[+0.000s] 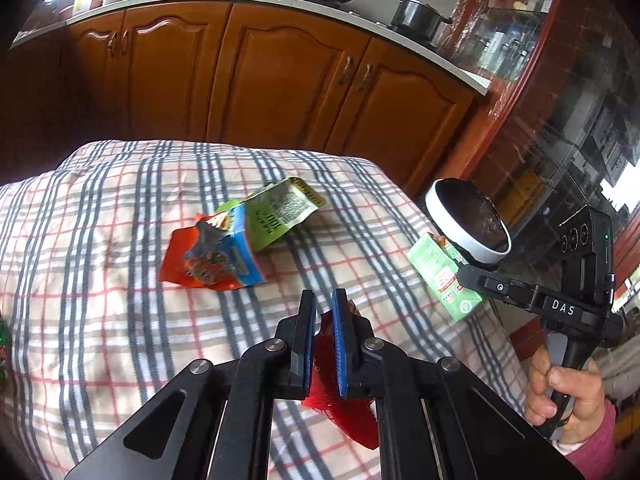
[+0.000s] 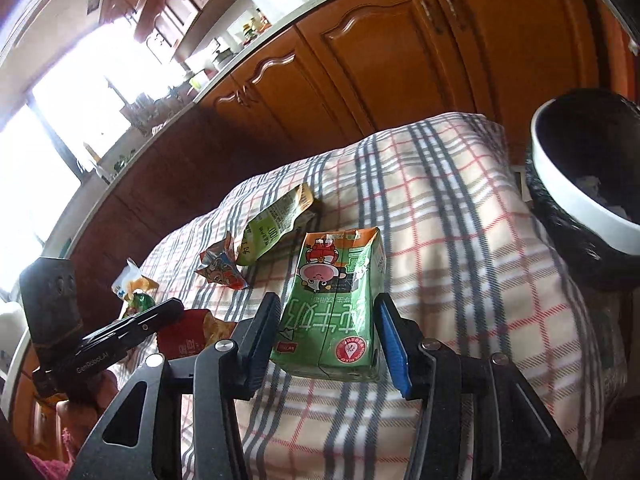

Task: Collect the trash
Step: 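Carry the red bag and green carton over the bin and open both tools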

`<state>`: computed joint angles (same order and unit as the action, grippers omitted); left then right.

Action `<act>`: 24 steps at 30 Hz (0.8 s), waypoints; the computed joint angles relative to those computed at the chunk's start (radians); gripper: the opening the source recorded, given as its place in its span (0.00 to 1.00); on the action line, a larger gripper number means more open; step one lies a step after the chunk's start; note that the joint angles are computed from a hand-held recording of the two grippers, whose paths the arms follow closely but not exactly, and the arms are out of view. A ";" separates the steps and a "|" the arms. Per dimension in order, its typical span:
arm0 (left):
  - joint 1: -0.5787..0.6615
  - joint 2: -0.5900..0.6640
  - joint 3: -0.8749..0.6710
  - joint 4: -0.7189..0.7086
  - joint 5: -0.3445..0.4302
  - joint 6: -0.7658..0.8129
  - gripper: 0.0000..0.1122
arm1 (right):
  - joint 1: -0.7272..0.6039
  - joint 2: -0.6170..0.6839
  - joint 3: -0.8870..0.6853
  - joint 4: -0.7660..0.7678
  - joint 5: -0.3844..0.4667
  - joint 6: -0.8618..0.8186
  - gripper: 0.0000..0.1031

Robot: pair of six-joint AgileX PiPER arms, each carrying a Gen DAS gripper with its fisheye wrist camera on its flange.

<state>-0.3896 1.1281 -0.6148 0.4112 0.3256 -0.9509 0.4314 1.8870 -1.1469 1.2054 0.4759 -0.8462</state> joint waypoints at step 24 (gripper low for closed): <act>-0.115 0.394 -0.420 0.056 -0.043 0.029 0.02 | -0.312 -0.160 0.155 0.131 0.070 -0.197 0.47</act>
<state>-0.5051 1.5226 -1.0349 0.4668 0.2829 -0.9219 0.1190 1.7268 -0.9917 1.3363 0.5460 -1.0437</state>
